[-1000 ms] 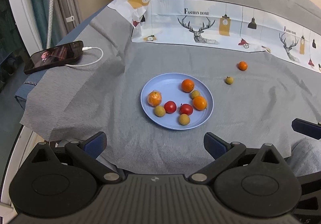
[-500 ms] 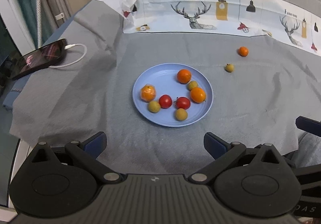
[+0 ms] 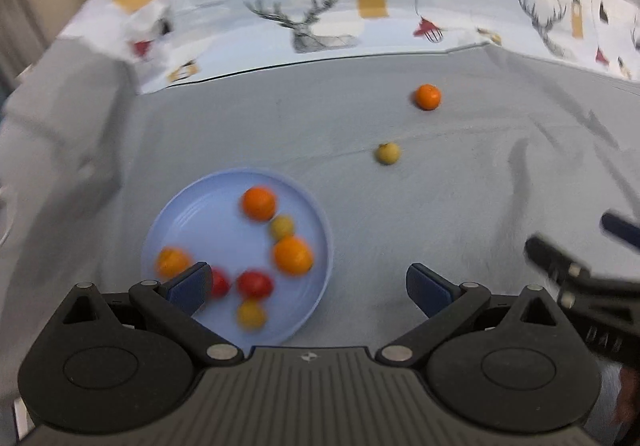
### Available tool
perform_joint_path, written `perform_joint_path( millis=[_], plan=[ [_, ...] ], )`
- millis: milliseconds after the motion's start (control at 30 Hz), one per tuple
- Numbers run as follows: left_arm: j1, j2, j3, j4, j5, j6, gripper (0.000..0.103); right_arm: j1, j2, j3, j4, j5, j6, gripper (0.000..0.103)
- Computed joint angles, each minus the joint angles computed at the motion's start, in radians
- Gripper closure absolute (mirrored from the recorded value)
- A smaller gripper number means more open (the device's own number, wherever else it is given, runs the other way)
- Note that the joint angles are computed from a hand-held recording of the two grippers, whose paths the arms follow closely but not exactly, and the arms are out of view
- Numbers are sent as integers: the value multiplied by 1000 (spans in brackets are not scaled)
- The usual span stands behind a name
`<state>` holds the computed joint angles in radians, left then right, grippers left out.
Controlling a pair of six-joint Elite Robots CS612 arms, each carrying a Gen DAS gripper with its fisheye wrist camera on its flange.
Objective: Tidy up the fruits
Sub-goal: 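Grasp a yellow fruit with the left gripper while the right gripper grasps an orange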
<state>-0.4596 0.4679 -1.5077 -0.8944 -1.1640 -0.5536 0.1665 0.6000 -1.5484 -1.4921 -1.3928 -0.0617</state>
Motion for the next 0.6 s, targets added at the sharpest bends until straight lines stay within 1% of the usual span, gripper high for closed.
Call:
perform_joint_path(
  millis=[100,200,267,367,400,500,600],
  plan=[
    [24,-28,113,-95,-87,65,0,-11,-21,98,-102,-50,-27,5],
    [37,-51,232,-170,-88,124,0,-20,-52,218,-202,-67,-69,5],
    [53,-69,315,-209,-118,161,0,-28,-79,310,-257,-47,-101,5],
    [75,-95,419,-251,-161,192,0,-29,-133,460,-310,-9,-155,5],
    [79,-100,447,-267,-160,201,0,-29,-153,512,-328,14,-173,5],
    [91,-119,525,-308,-161,222,0,-21,-210,661,-382,37,-208,5],
    [104,-137,582,-325,-177,222,0,-7,-264,797,-443,33,-217,5]
  ],
)
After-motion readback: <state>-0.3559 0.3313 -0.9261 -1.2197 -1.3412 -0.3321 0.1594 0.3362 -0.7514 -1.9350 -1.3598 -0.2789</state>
